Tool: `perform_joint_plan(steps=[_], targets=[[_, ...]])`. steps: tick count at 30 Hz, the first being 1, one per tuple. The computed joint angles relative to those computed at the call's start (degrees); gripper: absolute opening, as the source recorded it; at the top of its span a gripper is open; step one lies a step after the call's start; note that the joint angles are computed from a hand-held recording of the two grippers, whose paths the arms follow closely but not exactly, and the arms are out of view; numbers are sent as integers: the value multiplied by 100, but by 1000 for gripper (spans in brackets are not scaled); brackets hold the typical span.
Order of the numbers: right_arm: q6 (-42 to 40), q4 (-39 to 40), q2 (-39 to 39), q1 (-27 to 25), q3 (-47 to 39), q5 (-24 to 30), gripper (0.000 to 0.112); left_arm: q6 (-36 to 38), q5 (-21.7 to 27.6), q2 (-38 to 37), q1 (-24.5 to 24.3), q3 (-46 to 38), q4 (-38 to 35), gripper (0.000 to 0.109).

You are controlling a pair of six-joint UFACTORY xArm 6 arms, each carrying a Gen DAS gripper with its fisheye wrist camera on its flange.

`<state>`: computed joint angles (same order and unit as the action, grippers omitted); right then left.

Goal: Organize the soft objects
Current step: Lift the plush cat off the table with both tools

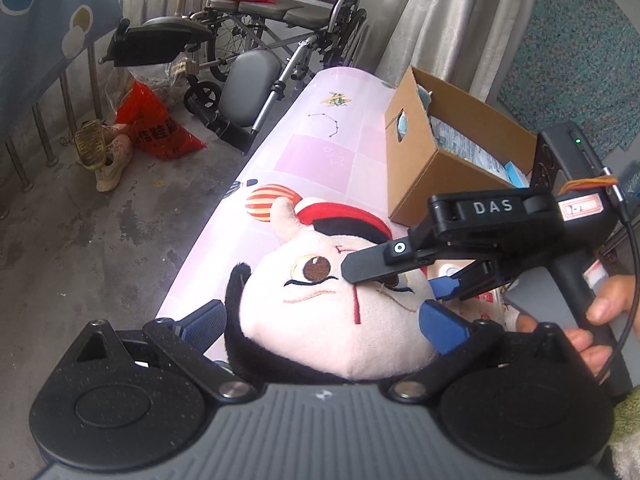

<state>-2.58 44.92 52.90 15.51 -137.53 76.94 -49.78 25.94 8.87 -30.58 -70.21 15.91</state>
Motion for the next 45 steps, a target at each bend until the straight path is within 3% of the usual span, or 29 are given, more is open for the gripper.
perform_joint_plan(steps=[4, 19, 24, 30, 39, 45], targets=[[-149, 5, -113, 25, 223, -151, 94, 779, -54, 169, 51, -35, -1219, 103], [-196, -5, -150, 82, 280, -252, 93, 1293, 160, 142, 145, -73, -1844, 103], [-162, -29, -143, 100, 256, -240, 94, 1066, 120, 8, 181, 70, -1618, 103], [-176, -4, -124, 99, 233, -223, 94, 1888, -252, 62, 263, 268, -3018, 103], [54, -239, 317, 179, -562, 145, 102, 2432, -132, 185, 321, 119, -3459, 103], [5, -305, 100, 221, -199, -59, 102, 2160, -264, 170, 257, 179, -3089, 103]])
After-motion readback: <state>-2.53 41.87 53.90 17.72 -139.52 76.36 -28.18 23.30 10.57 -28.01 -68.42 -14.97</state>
